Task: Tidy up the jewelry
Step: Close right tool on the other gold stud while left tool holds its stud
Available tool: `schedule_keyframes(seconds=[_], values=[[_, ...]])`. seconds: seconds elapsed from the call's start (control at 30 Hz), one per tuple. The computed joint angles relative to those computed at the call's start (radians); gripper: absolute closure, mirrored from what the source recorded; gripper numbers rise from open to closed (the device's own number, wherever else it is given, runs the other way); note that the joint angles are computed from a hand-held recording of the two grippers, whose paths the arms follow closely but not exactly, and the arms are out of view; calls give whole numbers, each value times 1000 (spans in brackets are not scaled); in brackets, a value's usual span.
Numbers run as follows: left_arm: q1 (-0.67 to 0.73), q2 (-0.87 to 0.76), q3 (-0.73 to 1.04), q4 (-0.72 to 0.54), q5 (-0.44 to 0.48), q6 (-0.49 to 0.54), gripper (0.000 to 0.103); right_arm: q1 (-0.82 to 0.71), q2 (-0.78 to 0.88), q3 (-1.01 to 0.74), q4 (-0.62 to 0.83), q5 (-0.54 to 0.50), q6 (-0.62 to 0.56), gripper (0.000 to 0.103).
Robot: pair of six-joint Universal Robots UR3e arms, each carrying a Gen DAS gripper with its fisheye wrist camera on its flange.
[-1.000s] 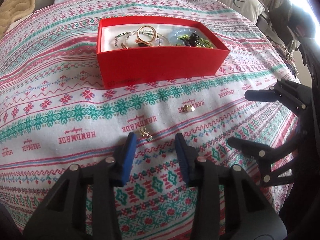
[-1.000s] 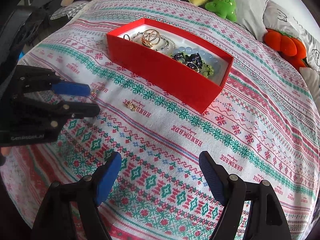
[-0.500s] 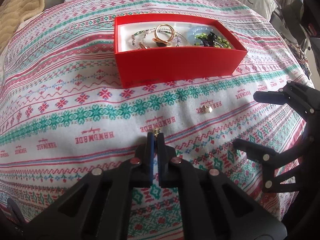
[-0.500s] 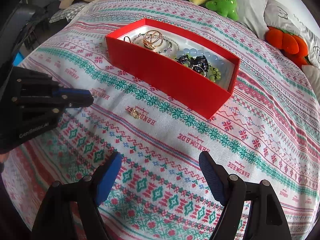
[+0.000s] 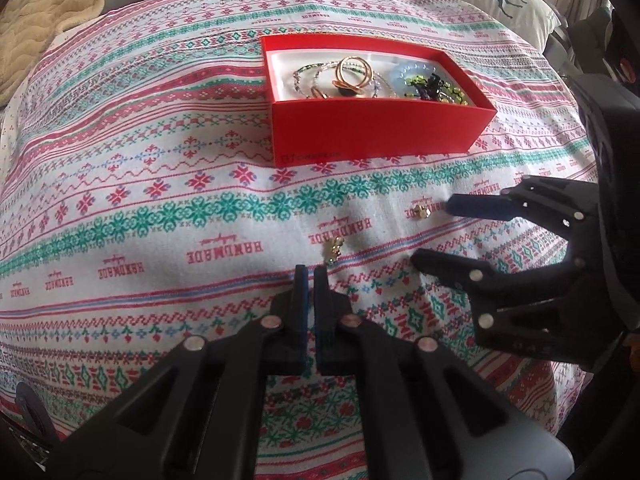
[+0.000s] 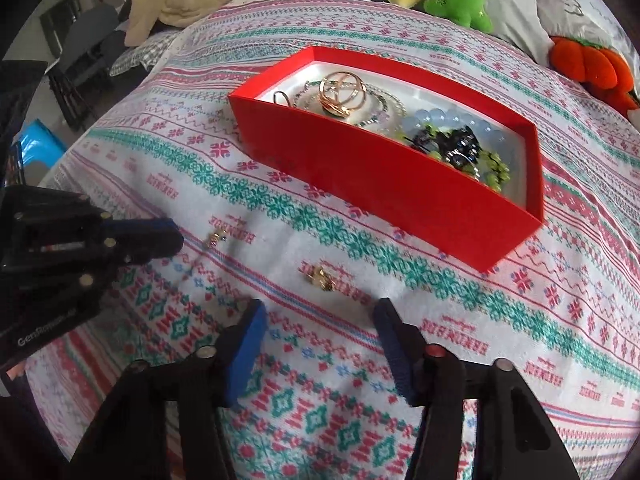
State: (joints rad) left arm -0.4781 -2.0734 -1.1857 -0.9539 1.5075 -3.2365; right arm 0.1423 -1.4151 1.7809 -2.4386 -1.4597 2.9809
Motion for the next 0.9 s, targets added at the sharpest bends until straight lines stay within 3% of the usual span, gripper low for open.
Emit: schedule_keyframes(seconds=[0.17, 0.3, 0.37, 0.9], values=[[14, 21, -32, 15, -27, 13, 98, 12, 39, -25, -36, 20, -7, 74], [9, 26, -39, 27, -45, 29, 80, -4, 45, -36, -28, 44, -1, 92], [5, 19, -30, 23, -56, 37, 75, -18, 32, -21, -27, 55, -2, 96], [-47, -143, 186, -64, 9, 11, 73, -78, -99, 50, 17, 111, -4, 98]])
